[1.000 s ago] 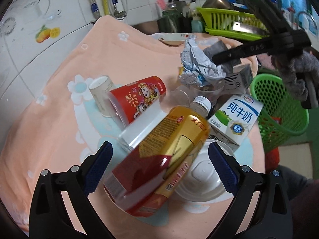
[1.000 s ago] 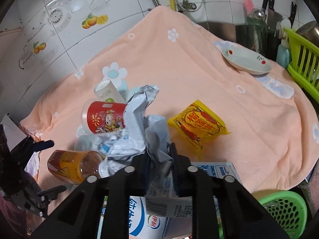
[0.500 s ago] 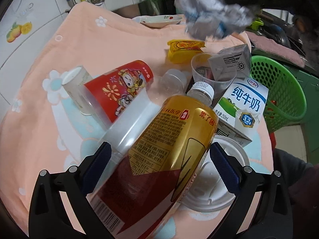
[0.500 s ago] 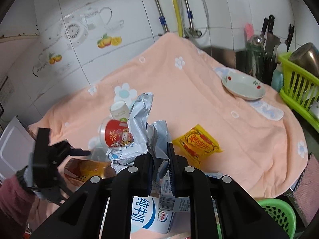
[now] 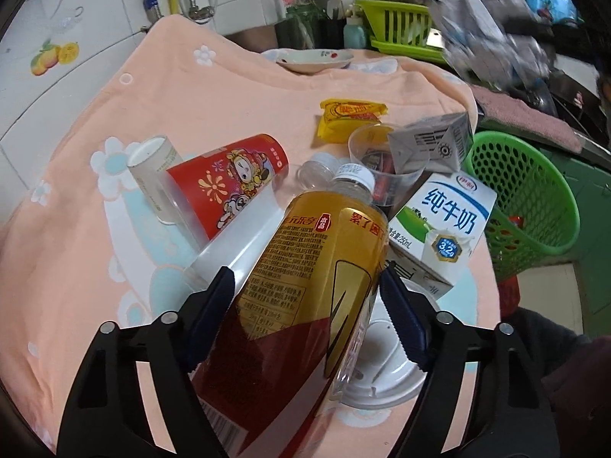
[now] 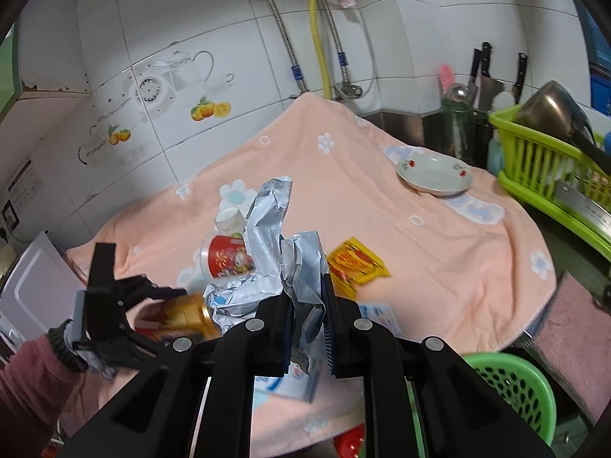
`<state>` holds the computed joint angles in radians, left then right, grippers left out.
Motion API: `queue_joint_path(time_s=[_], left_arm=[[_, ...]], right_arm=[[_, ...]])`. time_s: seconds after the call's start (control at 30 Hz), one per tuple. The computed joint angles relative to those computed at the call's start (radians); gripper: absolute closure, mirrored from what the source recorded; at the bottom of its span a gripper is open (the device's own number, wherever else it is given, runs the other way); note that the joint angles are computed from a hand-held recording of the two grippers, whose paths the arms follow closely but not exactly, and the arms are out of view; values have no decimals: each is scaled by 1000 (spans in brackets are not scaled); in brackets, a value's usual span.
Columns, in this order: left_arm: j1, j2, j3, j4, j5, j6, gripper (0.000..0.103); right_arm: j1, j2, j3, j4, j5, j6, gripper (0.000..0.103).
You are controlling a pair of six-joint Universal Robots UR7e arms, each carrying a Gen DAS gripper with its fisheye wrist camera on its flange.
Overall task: Collect trash
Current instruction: 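Carry the foil wrapper into the green basket and open the right gripper while the left gripper lifts the bottle, then carry the gold-and-red bottle over the green basket and open the left gripper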
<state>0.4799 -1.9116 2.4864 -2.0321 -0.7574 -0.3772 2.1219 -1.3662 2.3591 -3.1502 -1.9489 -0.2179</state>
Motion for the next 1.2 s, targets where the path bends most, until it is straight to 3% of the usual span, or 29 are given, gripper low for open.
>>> queue_joint_path(time_s=[0.03,0.27,0.53,0.63,0.7,0.9,1.2], left_arm=[[-13,-11,1,17,2,-20,33],[-97,-77,6,158,38,-166,38],[-227,-160,-12,353,96,-394,43],[-257,-174,-18,391,99,-453,43],[-280,-176,-22,412,103,-493,43],[-364,-153,-20,343,107,-504,43],[-385,41,28,-84,48,-325,43]], right_arm=[[-1,-17,16,-4,-11,-2,90],[-33,-123,130,-18,-66,-17,89],[-144,-225,261,-25,-131,-33,88],[-196,-242,299,-38,-146,-48,83],[-235,-246,322,-60,-150,-56,70],[-317,-285,359,-98,-138,-81,63],[-373,-458,394,-30,-114,-121,59]])
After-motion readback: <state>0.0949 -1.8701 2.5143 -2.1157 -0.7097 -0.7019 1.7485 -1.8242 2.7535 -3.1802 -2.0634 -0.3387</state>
